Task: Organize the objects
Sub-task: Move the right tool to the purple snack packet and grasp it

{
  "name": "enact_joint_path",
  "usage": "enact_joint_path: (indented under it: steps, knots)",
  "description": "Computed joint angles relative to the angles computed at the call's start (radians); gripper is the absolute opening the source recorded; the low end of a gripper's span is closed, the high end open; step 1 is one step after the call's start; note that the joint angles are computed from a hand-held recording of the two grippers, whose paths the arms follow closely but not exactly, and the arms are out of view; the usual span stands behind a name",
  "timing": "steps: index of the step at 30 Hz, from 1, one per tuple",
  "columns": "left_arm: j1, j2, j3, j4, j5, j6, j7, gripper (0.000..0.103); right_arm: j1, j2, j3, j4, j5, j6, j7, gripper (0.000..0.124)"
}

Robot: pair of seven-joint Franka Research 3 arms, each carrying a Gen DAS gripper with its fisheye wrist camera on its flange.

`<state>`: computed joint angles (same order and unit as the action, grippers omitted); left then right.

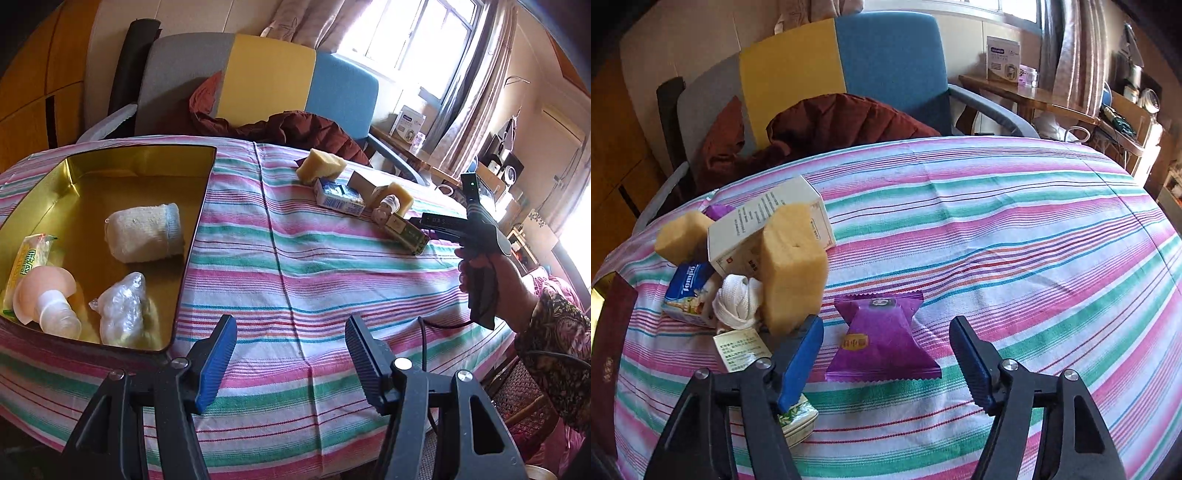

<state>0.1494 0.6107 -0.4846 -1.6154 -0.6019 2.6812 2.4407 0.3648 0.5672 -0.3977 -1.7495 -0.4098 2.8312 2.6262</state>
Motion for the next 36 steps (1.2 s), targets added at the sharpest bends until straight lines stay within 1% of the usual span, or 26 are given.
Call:
enact_joint_path:
  steps: [1, 2, 3, 4, 6, 8, 10, 12, 15, 17, 18, 19, 20, 22, 23, 25, 27, 28, 29, 30, 32, 34, 36]
  knots:
    - [-0.005, 0.001, 0.004, 0.002, 0.006, -0.002, -0.005, 0.062, -0.028, 0.003, 0.032, 0.005, 0.019, 0.003, -0.039, 0.061]
    - [-0.009, 0.002, 0.006, 0.003, 0.012, -0.002, -0.01, 0.062, -0.044, 0.004, 0.051, 0.004, 0.037, 0.003, -0.066, 0.058]
    - [-0.015, 0.004, 0.01, 0.006, 0.02, -0.004, -0.015, 0.062, -0.054, 0.004, 0.065, 0.002, 0.053, 0.007, -0.087, 0.058]
    - [-0.019, 0.005, 0.012, 0.009, 0.028, -0.005, -0.019, 0.062, -0.049, 0.003, 0.061, -0.001, 0.056, 0.008, -0.096, 0.058]
    - [-0.022, 0.01, 0.011, 0.017, 0.037, -0.01, -0.022, 0.062, -0.056, -0.003, 0.08, 0.006, 0.081, -0.022, -0.135, 0.058]
    - [-0.032, 0.015, 0.015, 0.027, 0.054, -0.013, -0.029, 0.062, -0.078, -0.019, 0.12, 0.003, 0.125, -0.045, -0.176, 0.058]
    - [-0.044, 0.027, 0.023, 0.048, 0.074, -0.022, -0.047, 0.062, -0.11, -0.039, 0.175, -0.01, 0.183, -0.051, -0.239, 0.058]
    - [-0.056, 0.041, 0.029, 0.073, 0.094, -0.042, -0.07, 0.062, -0.117, -0.059, 0.204, -0.028, 0.212, -0.059, -0.297, 0.058]
    - [-0.079, 0.067, 0.042, 0.12, 0.124, -0.078, -0.117, 0.062, -0.12, -0.089, 0.231, -0.075, 0.248, -0.013, -0.362, 0.058]
    - [-0.102, 0.091, 0.053, 0.162, 0.151, -0.107, -0.153, 0.062, -0.143, -0.109, 0.263, -0.114, 0.31, 0.053, -0.408, 0.058]
    - [-0.113, 0.1, 0.057, 0.179, 0.163, -0.118, -0.167, 0.062, -0.134, -0.115, 0.254, -0.127, 0.326, 0.072, -0.41, 0.058]
    - [-0.127, 0.114, 0.062, 0.205, 0.18, -0.137, -0.186, 0.062, -0.097, -0.118, 0.212, -0.132, 0.312, 0.075, -0.384, 0.058]
    - [-0.141, 0.128, 0.066, 0.229, 0.196, -0.154, -0.2, 0.062, -0.049, -0.118, 0.156, -0.13, 0.276, 0.065, -0.345, 0.058]
    - [-0.171, 0.153, 0.074, 0.276, 0.229, -0.179, -0.226, 0.062, 0.019, -0.124, 0.074, -0.136, 0.201, 0.046, -0.273, 0.057]
    - [-0.185, 0.166, 0.075, 0.298, 0.243, -0.188, -0.235, 0.062, 0.036, -0.129, 0.048, -0.143, 0.168, 0.046, -0.242, 0.057]
    - [-0.206, 0.189, 0.072, 0.336, 0.262, -0.208, -0.245, 0.062, 0.041, -0.133, 0.029, -0.142, 0.124, 0.03, -0.202, 0.057]
    - [-0.224, 0.207, 0.069, 0.365, 0.275, -0.225, -0.257, 0.062, 0.022, -0.137, 0.039, -0.139, 0.101, 0.0, -0.19, 0.057]
    - [-0.236, 0.218, 0.07, 0.385, 0.285, -0.239, -0.264, 0.062, 0.002, -0.136, 0.057, -0.133, 0.105, -0.015, -0.192, 0.057]
    - [-0.248, 0.227, 0.072, 0.4, 0.294, -0.245, -0.268, 0.062, -0.03, -0.139, 0.088, -0.135, 0.127, -0.018, -0.206, 0.058]
    - [-0.257, 0.234, 0.072, 0.412, 0.301, -0.249, -0.27, 0.062, -0.046, -0.143, 0.106, -0.139, 0.139, -0.022, -0.21, 0.058]
    - [-0.274, 0.245, 0.076, 0.433, 0.315, -0.257, -0.279, 0.062, -0.065, -0.145, 0.128, -0.135, 0.144, -0.044, -0.221, 0.058]
    - [-0.284, 0.251, 0.076, 0.446, 0.322, -0.264, -0.286, 0.062, -0.077, -0.13, 0.147, -0.109, 0.148, -0.094, -0.232, 0.058]
    - [-0.29, 0.257, 0.076, 0.458, 0.327, -0.267, -0.288, 0.062, -0.117, -0.109, 0.191, -0.087, 0.199, -0.109, -0.27, 0.059]
